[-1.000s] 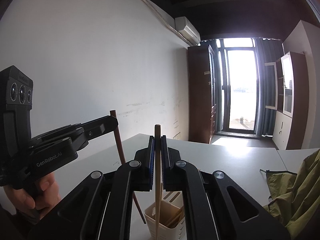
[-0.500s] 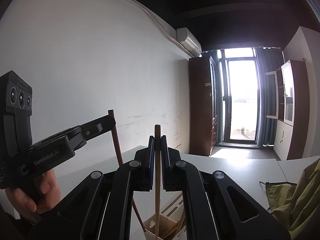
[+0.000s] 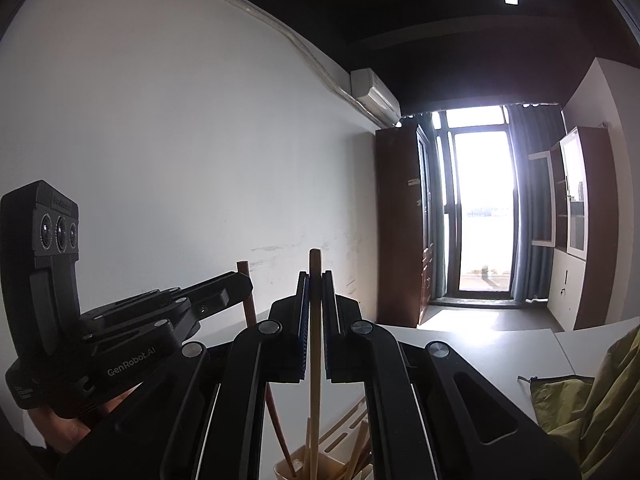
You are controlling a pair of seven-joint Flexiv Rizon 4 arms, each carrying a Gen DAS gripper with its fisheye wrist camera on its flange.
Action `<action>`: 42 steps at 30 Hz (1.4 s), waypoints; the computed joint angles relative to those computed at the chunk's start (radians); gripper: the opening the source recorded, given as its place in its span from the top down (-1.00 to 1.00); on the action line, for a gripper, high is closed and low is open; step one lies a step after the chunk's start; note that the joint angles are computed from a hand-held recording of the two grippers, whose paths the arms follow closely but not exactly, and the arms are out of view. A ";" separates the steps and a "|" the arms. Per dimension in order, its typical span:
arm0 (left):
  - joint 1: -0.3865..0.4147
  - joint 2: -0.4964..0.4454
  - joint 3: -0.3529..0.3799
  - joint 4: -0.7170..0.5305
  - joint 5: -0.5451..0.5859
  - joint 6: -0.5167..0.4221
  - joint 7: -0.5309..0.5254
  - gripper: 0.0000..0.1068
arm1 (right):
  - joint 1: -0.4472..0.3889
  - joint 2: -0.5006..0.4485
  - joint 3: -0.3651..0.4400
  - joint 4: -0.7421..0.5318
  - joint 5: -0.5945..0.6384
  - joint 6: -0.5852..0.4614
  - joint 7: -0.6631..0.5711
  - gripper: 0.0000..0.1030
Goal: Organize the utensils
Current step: 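Lower chopstick into holder and open left tool while right tool releases its chopstick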
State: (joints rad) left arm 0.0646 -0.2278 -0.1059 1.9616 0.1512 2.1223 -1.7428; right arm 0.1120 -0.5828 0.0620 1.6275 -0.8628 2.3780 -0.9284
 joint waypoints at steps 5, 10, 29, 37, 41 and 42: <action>-0.007 -0.013 0.000 -0.008 -0.010 -0.021 0.023 0.88 | -0.001 -0.026 0.000 -0.032 -0.002 -0.010 0.013 0.87; 0.019 -0.019 -0.024 -0.017 -0.002 -0.062 0.019 0.88 | 0.001 -0.040 -0.001 -0.044 -0.027 -0.030 0.026 0.87; 0.117 0.000 -0.125 0.009 -0.002 -0.175 0.048 0.87 | -0.014 -0.003 0.017 0.041 -0.093 -0.113 0.009 0.87; 0.126 0.001 -0.137 0.030 -0.036 -0.212 0.085 0.87 | -0.037 0.000 0.038 0.053 -0.127 -0.165 0.021 0.87; 0.160 0.000 -0.178 0.043 -0.047 -0.233 0.101 0.87 | -0.064 -0.011 0.056 0.034 -0.193 -0.184 0.084 0.86; 0.160 0.000 -0.180 0.047 -0.053 -0.235 0.108 0.87 | -0.065 -0.010 0.054 0.034 -0.201 -0.189 0.092 0.86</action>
State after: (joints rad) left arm 0.2249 -0.2281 -0.2857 2.0091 0.0979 1.8870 -1.6353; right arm 0.0473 -0.5927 0.1156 1.6618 -1.0638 2.1893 -0.8364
